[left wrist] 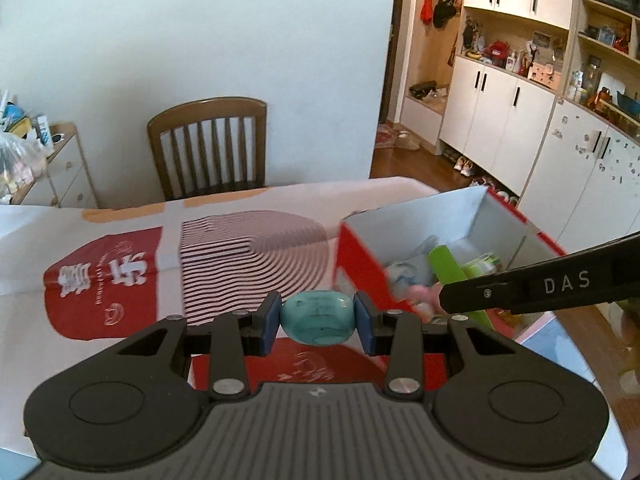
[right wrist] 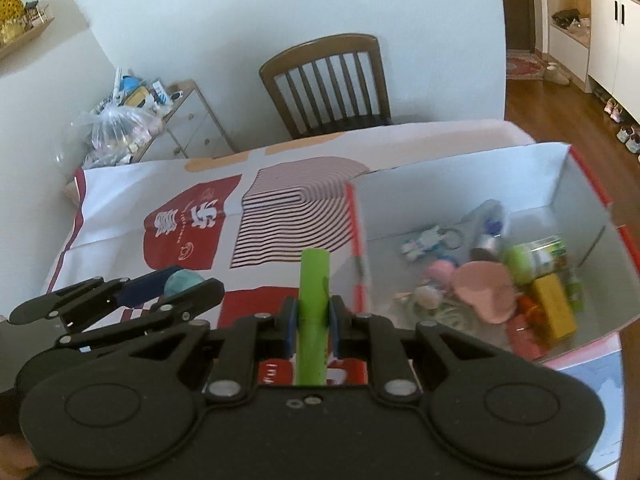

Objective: Organize rigid objects
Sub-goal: 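Carry the highlighter and tape roll over the red box and lower them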

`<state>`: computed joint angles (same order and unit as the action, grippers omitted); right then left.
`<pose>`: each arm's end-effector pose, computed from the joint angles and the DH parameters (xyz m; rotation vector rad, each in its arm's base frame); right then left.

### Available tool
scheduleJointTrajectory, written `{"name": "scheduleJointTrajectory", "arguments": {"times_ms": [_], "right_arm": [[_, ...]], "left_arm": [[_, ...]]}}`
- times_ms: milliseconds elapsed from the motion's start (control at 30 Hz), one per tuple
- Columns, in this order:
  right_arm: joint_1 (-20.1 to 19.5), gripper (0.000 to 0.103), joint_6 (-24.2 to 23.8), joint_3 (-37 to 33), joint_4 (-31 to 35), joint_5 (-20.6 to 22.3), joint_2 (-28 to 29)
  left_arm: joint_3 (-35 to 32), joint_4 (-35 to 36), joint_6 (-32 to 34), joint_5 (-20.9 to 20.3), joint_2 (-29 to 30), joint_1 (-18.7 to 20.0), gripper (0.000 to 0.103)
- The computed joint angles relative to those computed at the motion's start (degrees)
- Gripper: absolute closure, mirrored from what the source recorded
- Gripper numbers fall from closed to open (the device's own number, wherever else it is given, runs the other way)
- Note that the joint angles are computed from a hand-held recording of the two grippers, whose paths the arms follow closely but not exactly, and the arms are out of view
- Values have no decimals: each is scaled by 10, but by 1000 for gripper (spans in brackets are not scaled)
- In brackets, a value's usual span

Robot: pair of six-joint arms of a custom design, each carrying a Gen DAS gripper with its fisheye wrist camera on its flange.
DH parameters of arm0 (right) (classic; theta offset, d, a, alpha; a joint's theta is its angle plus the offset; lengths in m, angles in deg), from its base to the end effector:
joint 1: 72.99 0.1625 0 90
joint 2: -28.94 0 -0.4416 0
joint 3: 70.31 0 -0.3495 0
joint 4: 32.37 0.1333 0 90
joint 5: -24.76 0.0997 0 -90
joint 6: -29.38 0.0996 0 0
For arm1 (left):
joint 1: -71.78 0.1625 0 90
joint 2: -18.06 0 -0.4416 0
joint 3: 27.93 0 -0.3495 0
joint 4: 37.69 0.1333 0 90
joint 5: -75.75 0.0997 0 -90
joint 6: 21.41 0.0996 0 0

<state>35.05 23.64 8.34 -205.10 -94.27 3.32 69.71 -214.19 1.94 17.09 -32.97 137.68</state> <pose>0.3094 -0.6755 0.0480 0.3605 -2.5769 0.7563 -0.0960 -0.6679 0.2505 0.7611 2.3548 -0.8979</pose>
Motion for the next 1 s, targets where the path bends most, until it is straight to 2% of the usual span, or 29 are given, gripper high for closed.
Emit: {"name": "scheduleJointTrajectory", "arguments": {"times_ms": [333,533,733,1000], "right_arm": [[-45,88,-39,68,-36,19,-79],[-74,88,-54,86,-41,27,-108],[-97,88,-68,84,-31,30,-119],[-123,88,-86,49,9,27,-109]], "left_arm": [[-13,-4,-33,24,57,-50,65],[-37,13,-52,33,95,-64,65],[-67,43,-64,47,132,-72,65],[-136,136,-104,72,183,-62,65]]}}
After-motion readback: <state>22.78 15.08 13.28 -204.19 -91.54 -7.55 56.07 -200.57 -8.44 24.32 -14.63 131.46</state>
